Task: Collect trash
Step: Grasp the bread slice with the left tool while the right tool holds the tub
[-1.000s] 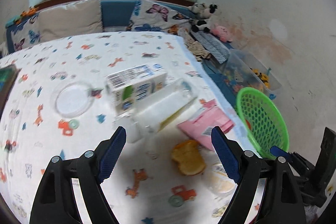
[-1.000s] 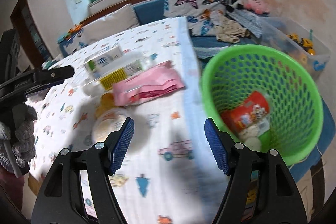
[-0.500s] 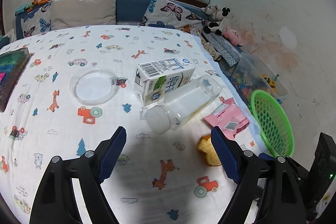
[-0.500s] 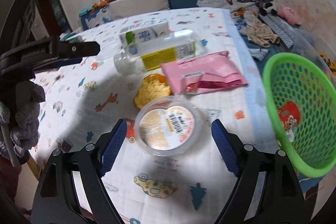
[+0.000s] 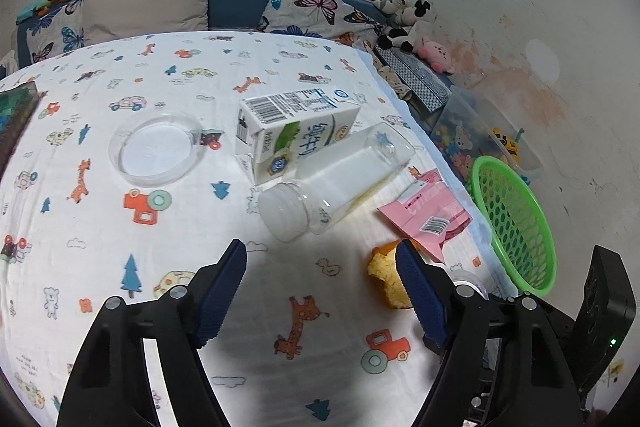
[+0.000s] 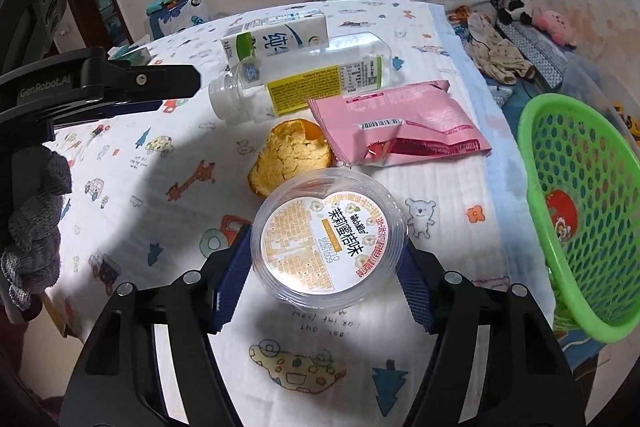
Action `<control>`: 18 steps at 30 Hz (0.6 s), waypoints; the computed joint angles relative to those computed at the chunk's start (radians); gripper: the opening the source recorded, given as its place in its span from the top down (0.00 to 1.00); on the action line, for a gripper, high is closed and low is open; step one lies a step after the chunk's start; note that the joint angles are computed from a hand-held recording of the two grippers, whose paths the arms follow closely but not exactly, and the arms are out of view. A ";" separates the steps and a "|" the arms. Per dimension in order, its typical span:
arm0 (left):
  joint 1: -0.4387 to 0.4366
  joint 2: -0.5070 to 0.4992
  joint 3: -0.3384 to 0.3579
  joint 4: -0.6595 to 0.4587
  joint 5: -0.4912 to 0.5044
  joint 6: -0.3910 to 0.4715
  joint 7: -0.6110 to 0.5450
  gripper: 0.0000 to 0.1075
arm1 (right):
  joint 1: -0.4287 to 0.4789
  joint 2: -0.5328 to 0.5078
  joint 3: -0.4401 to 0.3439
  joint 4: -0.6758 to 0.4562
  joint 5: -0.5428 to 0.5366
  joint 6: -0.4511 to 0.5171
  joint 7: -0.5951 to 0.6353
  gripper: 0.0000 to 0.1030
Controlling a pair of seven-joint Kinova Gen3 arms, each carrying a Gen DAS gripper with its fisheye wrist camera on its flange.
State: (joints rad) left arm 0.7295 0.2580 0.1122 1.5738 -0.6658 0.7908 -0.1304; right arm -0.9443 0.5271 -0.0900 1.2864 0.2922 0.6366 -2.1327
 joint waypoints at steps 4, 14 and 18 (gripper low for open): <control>-0.014 0.020 0.002 -0.019 0.025 -0.024 -0.032 0.32 | -0.002 -0.019 0.007 0.031 0.006 -0.026 -0.019 0.35; -0.052 0.087 -0.021 -0.080 0.186 -0.124 -0.167 0.38 | -0.007 -0.106 0.042 0.144 0.068 -0.093 -0.135 0.35; -0.028 0.109 -0.031 -0.104 0.207 -0.099 -0.218 0.38 | -0.004 -0.139 0.050 0.186 0.109 -0.109 -0.188 0.35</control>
State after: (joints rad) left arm 0.7013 0.3671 0.0815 1.4698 -0.4592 0.6920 -0.3488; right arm -0.9478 0.3883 -0.0404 1.4728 0.4012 0.5281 -2.3208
